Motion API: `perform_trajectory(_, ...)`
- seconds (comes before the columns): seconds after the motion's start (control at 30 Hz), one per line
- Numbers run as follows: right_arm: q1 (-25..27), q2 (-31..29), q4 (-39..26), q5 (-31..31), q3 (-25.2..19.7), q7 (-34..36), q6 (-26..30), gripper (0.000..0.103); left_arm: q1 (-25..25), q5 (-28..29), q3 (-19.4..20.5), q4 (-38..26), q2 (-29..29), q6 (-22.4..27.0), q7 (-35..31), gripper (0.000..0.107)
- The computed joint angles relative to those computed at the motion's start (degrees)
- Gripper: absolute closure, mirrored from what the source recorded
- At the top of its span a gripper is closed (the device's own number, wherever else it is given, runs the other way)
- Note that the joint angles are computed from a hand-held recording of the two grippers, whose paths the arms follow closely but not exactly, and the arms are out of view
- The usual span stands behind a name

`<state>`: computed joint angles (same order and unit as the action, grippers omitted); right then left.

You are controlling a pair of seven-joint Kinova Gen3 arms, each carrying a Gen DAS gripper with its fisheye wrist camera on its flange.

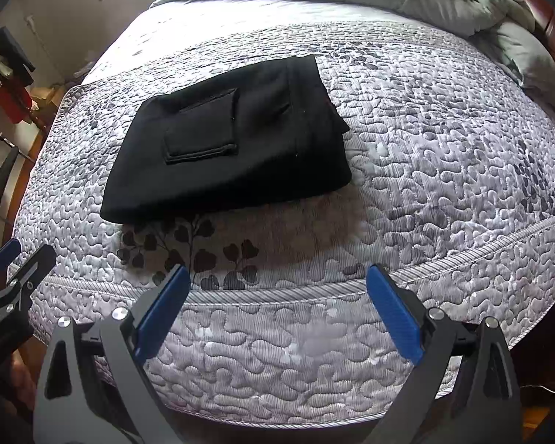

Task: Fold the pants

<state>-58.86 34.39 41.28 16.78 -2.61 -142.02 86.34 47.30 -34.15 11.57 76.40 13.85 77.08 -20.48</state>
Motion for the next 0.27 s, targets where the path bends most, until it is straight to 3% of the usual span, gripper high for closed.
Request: perform_trajectory(0.27,0.01,-0.31,0.22,-0.04,0.01,-0.23,0.01,0.007,0.23,-0.15,-0.01,-0.4,-0.03,0.3,-0.27,0.009)
